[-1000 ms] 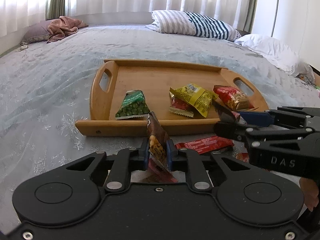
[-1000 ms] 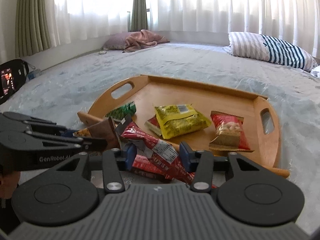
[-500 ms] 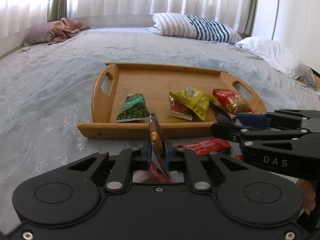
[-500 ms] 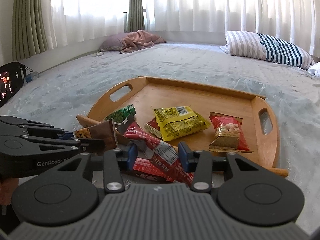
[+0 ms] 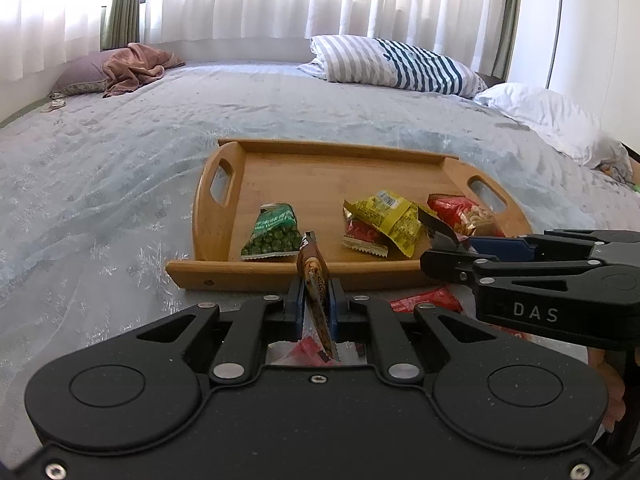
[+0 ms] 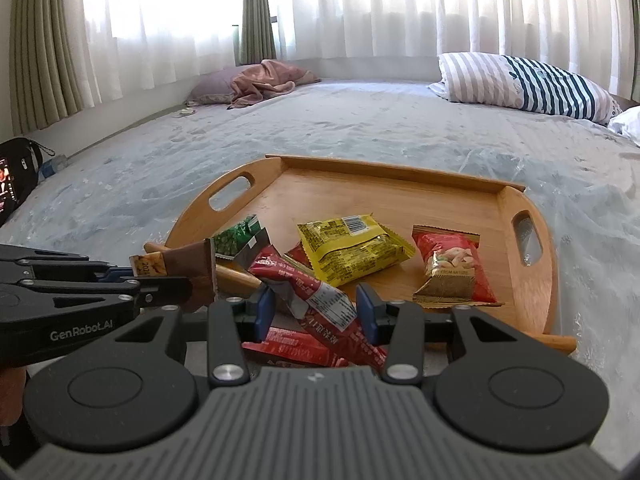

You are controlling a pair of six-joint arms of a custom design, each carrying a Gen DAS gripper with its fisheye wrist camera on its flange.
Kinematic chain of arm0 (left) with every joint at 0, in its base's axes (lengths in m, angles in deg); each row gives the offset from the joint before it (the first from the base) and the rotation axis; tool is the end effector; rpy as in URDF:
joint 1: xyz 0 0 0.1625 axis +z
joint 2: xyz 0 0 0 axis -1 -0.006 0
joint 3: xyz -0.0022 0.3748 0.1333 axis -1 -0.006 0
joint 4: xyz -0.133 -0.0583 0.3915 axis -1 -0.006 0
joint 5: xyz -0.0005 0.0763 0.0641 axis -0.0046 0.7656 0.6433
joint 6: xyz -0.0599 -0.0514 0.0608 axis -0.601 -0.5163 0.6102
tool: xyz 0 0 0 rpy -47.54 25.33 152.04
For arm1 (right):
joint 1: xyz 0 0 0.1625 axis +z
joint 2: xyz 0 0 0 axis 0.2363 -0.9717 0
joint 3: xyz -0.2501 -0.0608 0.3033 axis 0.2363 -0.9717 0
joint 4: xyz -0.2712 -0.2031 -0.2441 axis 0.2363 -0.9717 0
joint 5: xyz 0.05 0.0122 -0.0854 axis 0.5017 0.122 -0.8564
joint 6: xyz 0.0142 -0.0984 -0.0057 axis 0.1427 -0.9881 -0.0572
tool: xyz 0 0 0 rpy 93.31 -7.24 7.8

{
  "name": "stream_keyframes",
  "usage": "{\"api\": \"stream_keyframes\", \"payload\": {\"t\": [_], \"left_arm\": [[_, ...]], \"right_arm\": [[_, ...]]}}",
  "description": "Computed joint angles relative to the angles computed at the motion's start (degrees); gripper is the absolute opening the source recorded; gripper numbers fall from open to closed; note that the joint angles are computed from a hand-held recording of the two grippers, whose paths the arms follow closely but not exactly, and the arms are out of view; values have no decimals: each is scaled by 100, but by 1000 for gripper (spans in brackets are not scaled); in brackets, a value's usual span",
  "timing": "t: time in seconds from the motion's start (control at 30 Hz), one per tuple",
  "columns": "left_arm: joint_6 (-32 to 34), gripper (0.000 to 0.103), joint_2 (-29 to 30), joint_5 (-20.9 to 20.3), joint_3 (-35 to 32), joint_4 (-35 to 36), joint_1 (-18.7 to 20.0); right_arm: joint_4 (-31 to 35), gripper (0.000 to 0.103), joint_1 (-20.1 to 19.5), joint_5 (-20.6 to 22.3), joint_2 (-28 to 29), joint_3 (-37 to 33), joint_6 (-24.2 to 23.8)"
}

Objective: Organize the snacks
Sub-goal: 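Carry both packets over the tray while the left gripper opens to drop the peanut packet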

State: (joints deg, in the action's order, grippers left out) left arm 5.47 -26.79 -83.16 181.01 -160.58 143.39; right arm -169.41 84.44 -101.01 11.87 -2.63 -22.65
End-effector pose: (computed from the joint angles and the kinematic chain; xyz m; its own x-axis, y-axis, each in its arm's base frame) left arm -0.1791 -0.6149 0.1604 -0.7588 -0.1815 -0.6256 0.4407 0.5642 -0.6982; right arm 0.2258 -0.6976 0.1013 -0.6072 -0.6179 0.4995 -0.7945 0.4655 -0.3899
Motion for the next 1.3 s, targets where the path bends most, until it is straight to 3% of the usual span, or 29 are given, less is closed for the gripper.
{"api": "stream_keyframes", "payload": {"t": [0.2,0.67,0.97,1.3], "left_arm": [[165,11,7,-11,-104,-160,-15],[576,11,192,-89,-703,-358,98],[561,11,371,-307,-1329,-165,331],[656,11,765,-424,-2023,6,570]], "right_arm": [[131,45,59,-72,56,-186,171],[1207,41,79,-43,339,-1147,1219],[2082,29,130,-201,883,-2295,1964],[2645,29,206,-463,1663,-3701,2453]]}}
